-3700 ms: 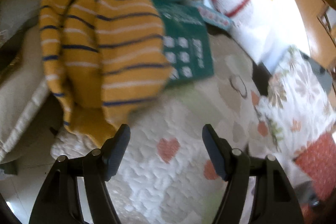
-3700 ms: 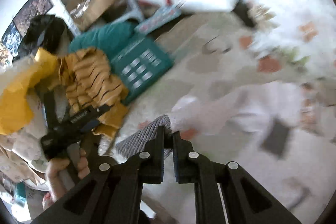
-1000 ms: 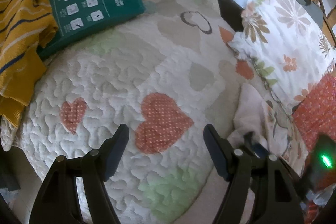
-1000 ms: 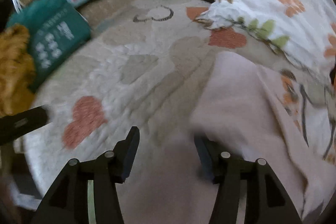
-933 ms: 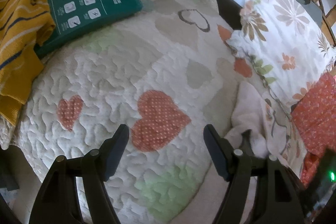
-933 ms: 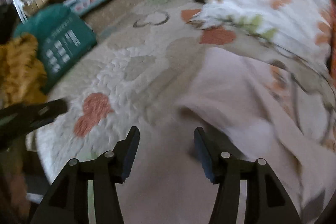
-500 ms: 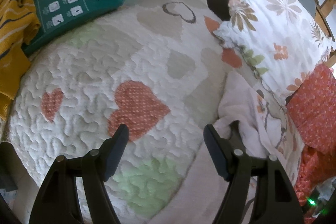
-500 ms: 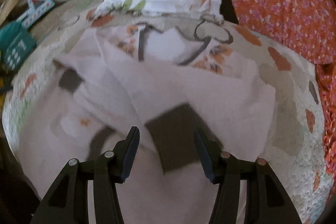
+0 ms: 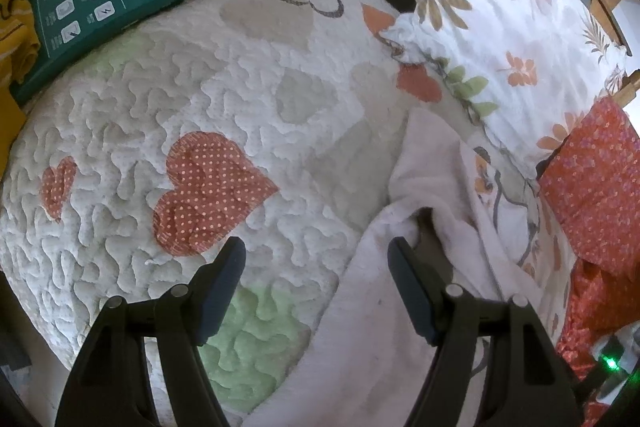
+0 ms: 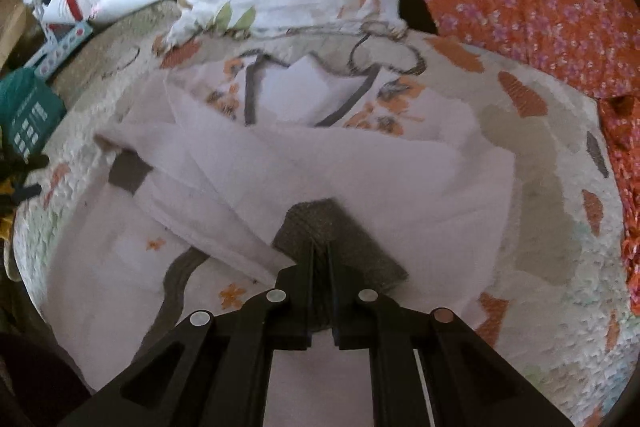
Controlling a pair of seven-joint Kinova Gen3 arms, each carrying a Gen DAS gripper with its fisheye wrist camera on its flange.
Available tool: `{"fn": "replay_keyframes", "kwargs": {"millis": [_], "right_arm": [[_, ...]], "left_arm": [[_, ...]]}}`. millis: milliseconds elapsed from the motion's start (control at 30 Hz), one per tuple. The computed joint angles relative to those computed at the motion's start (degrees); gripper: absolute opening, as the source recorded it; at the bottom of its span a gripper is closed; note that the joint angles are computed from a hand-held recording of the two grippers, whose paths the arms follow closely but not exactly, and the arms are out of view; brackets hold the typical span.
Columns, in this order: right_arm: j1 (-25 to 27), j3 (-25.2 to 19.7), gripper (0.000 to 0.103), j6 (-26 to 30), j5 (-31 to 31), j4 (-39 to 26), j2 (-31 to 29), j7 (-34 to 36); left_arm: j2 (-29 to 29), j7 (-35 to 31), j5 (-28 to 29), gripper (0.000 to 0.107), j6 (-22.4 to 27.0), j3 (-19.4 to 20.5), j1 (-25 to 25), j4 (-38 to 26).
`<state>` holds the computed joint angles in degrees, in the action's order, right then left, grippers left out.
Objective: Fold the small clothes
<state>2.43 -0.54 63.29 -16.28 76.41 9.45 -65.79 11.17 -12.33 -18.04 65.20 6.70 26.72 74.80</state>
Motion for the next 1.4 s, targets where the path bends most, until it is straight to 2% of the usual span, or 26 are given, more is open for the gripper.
{"fn": "replay_keyframes", "kwargs": {"millis": [100, 233, 333, 400, 467, 500, 567, 600, 700, 767, 900, 933, 967, 1033, 1167, 1300, 1333, 1400], "right_arm": [[-0.8, 0.6, 0.007, -2.0, 1.4, -1.2, 0.5, -2.8], [0.0, -2.2, 0.007, -4.0, 6.0, -6.3, 4.7, -9.1], [-6.8, 3.4, 0.008, -4.8, 11.7, -11.6, 9.6, -16.1], [-11.6, 8.4, 0.008, -3.2, 16.3, -16.0, 13.8, -20.8], [-13.0, 10.3, 0.013, -3.8, 19.0, -17.2, 14.9, -23.9], [-12.2, 9.6, 0.015, -4.3, 18.9, -16.8, 14.3, -24.7], [-7.7, 5.7, 0.042, -4.2, 16.1, -16.1, 13.2, -24.5], [-5.1, 3.4, 0.046, -4.1, 14.6, -15.9, 13.0, -24.2], [0.6, -0.7, 0.047, -3.1, 9.8, -13.9, 12.1, -22.6], [2.6, -1.5, 0.048, -2.8, 6.3, -12.5, 12.3, -22.0], [2.5, -0.9, 0.048, -5.5, 5.2, -10.1, 13.4, -23.5], [2.7, -1.0, 0.045, -6.2, 4.3, -9.6, 13.4, -22.9], [3.0, -1.1, 0.028, -6.2, 3.0, -9.7, 13.7, -22.2], [3.2, -0.9, 0.012, -4.6, 1.3, -11.0, 14.1, -22.6], [7.9, -2.7, 0.009, -1.7, -4.7, -11.5, 12.5, -20.4], [13.4, -3.0, 0.008, -0.6, -10.7, -8.4, 9.4, -15.0], [13.8, -2.9, 0.008, -0.3, -10.6, -8.2, 9.2, -14.4], [11.3, -0.8, 0.008, -0.6, -7.6, -7.5, 8.7, -14.8]], "left_arm": [[0.3, -0.3, 0.3, 0.073, 0.0, 0.1, -0.1, -0.3], [1.3, -0.9, 0.2, 0.073, 1.0, 0.0, 0.3, -1.4], [1.7, -1.1, 0.5, 0.073, 1.4, -0.3, 0.4, -1.8], [1.6, -1.1, 0.9, 0.073, 1.2, -0.4, 0.3, -1.7], [1.7, -1.4, 1.1, 0.073, 1.1, -0.4, 0.3, -1.7], [1.6, -1.6, 1.1, 0.073, 1.1, -0.4, 0.2, -1.8], [1.6, -1.9, 1.3, 0.073, 1.0, -0.5, 0.2, -1.7], [1.6, -1.9, 1.5, 0.073, 0.9, -0.5, 0.1, -1.6], [1.6, -2.4, 2.5, 0.073, 0.5, -0.4, -0.3, -1.4], [1.9, -2.3, 2.4, 0.073, 0.9, -0.4, 0.0, -1.7], [2.3, -2.8, 2.0, 0.073, 1.5, -0.4, 0.4, -2.2], [2.4, -3.0, 1.9, 0.073, 1.7, -0.4, 0.5, -2.4], [2.5, -3.1, 1.8, 0.073, 2.0, -0.5, 0.6, -2.5], [2.5, -3.1, 2.0, 0.073, 1.9, -0.6, 0.5, -2.4], [2.2, -3.0, 2.3, 0.073, 1.4, -0.7, 0.4, -2.0], [1.7, -3.2, 2.2, 0.073, 1.1, -0.6, 0.4, -1.4], [1.5, -3.1, 2.2, 0.073, 1.1, -0.5, 0.4, -1.2], [1.3, -2.7, 1.9, 0.073, 1.3, -0.5, 0.5, -1.0]]}}
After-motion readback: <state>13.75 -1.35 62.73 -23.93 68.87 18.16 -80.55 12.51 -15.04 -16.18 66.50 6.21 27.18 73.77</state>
